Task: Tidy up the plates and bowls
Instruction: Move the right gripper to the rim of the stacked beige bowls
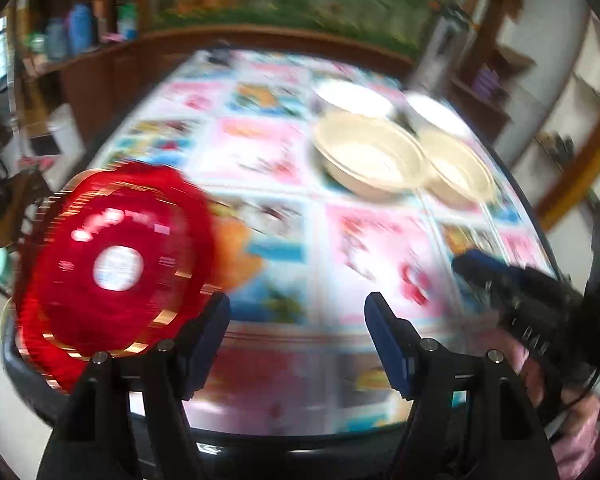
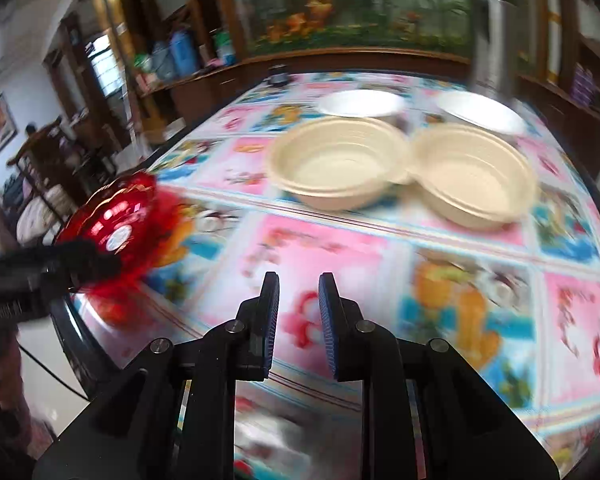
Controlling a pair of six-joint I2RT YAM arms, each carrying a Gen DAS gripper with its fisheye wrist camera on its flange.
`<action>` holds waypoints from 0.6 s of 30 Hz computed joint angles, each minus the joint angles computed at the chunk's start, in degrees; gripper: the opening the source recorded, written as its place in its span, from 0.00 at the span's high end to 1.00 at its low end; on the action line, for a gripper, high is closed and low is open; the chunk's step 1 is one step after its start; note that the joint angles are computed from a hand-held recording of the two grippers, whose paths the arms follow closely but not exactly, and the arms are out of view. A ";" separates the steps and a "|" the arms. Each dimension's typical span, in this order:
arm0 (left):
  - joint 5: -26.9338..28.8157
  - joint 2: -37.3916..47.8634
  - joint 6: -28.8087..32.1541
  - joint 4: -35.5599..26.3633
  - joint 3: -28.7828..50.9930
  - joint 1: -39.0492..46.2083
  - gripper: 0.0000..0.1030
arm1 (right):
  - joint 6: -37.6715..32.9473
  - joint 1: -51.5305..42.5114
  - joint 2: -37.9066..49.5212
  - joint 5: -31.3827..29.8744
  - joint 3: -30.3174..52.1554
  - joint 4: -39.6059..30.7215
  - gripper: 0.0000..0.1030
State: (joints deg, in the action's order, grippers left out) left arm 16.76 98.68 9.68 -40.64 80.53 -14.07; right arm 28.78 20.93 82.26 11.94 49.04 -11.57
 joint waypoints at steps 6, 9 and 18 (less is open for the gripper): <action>-2.98 3.79 -4.22 -1.95 4.41 -3.69 0.32 | 1.88 -7.80 -7.32 -7.02 -7.33 3.48 0.81; -2.66 4.50 -5.73 -2.66 5.14 -4.84 0.32 | 1.46 -10.79 -9.83 -8.28 -9.24 3.79 0.81; 1.83 15.84 -9.24 -13.37 21.70 -12.35 0.31 | 3.26 -30.86 -15.97 -21.64 -14.23 5.70 0.61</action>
State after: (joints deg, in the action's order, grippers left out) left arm 18.59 114.52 0.44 -54.00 102.22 -26.42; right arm 32.03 -9.93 66.29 -9.70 34.81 -5.87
